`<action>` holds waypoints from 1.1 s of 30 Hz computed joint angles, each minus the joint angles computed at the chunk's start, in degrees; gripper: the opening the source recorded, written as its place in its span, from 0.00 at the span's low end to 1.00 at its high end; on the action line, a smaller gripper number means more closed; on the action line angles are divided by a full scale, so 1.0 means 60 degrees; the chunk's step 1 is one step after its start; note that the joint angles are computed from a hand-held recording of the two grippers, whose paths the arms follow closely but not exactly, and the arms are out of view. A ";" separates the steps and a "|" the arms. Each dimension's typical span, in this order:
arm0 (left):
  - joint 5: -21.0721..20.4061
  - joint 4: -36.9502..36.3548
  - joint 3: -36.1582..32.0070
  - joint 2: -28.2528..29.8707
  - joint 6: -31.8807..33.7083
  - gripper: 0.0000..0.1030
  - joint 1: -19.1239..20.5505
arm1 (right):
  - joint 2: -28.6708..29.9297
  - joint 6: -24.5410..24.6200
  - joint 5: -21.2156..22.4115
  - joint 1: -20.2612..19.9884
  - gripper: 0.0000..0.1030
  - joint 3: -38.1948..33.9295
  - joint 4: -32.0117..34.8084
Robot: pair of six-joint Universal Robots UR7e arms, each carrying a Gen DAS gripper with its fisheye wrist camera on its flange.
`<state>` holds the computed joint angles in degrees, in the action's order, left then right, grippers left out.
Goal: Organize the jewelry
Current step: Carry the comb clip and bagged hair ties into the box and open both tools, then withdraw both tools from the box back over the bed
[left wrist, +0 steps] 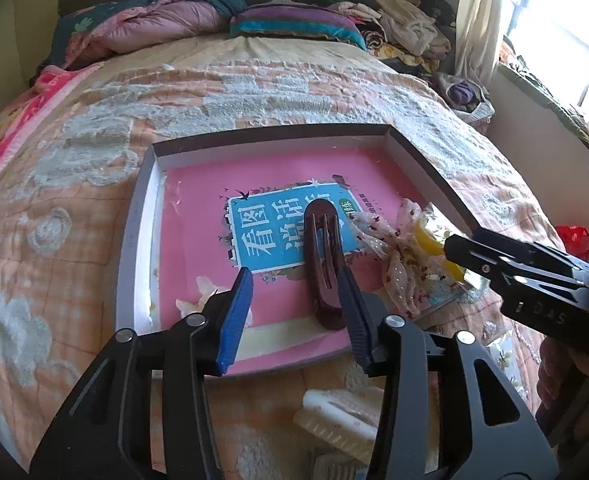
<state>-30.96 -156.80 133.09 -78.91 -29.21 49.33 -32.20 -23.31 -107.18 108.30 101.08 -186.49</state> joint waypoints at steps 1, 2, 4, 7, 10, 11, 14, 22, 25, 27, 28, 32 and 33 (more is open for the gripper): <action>0.0073 0.0133 0.0020 -0.0029 -0.0108 0.38 -0.0058 | -0.0100 0.0009 0.0070 0.0018 0.66 0.0142 -0.0177; 0.0156 0.0415 0.0024 -0.0076 -0.0313 0.38 -0.0117 | -0.0195 0.0007 0.0138 0.0027 0.69 0.0264 -0.0311; 0.0205 0.0667 0.0074 -0.0171 -0.0531 0.38 -0.0225 | -0.0353 -0.0019 0.0191 0.0047 0.73 0.0482 -0.0580; 0.0356 0.0770 0.0193 -0.0294 -0.0660 0.42 -0.0429 | -0.0672 0.0040 0.0217 0.0063 0.78 0.0894 -0.0991; 0.0404 0.0762 0.0273 -0.0397 -0.0769 0.45 -0.0590 | -0.1072 0.0180 0.0275 0.0065 0.80 0.1316 -0.1205; 0.0422 0.0838 0.0297 -0.0457 -0.0848 0.45 -0.0661 | -0.1184 0.0182 0.0270 0.0081 0.82 0.1440 -0.1298; 0.0515 0.1233 0.0321 -0.0620 -0.1177 0.45 -0.0874 | -0.1516 0.0243 0.0385 0.0100 0.86 0.1803 -0.1619; 0.0652 0.2310 0.0271 -0.0861 -0.2050 0.52 -0.1276 | -0.2109 0.0163 0.0556 0.0164 0.88 0.2399 -0.2072; 0.0705 0.2522 0.0297 -0.0959 -0.2218 0.56 -0.1470 | -0.2393 0.0160 0.0675 0.0249 0.90 0.2690 -0.2291; 0.0762 0.2787 0.0343 -0.1097 -0.2451 0.57 -0.1673 | -0.2523 0.0117 0.0664 0.0333 0.90 0.2807 -0.2347; 0.0796 0.2884 0.0364 -0.1152 -0.2524 0.59 -0.1744 | -0.2584 0.0063 0.0667 0.0376 0.90 0.2868 -0.2407; 0.0987 0.3626 0.0440 -0.1506 -0.3146 0.66 -0.2167 | -0.2852 -0.0050 0.0743 0.0540 0.91 0.3155 -0.2686; 0.1051 0.3854 0.0436 -0.1588 -0.3325 0.67 -0.2250 | -0.2875 -0.0061 0.0729 0.0585 0.91 0.3182 -0.2722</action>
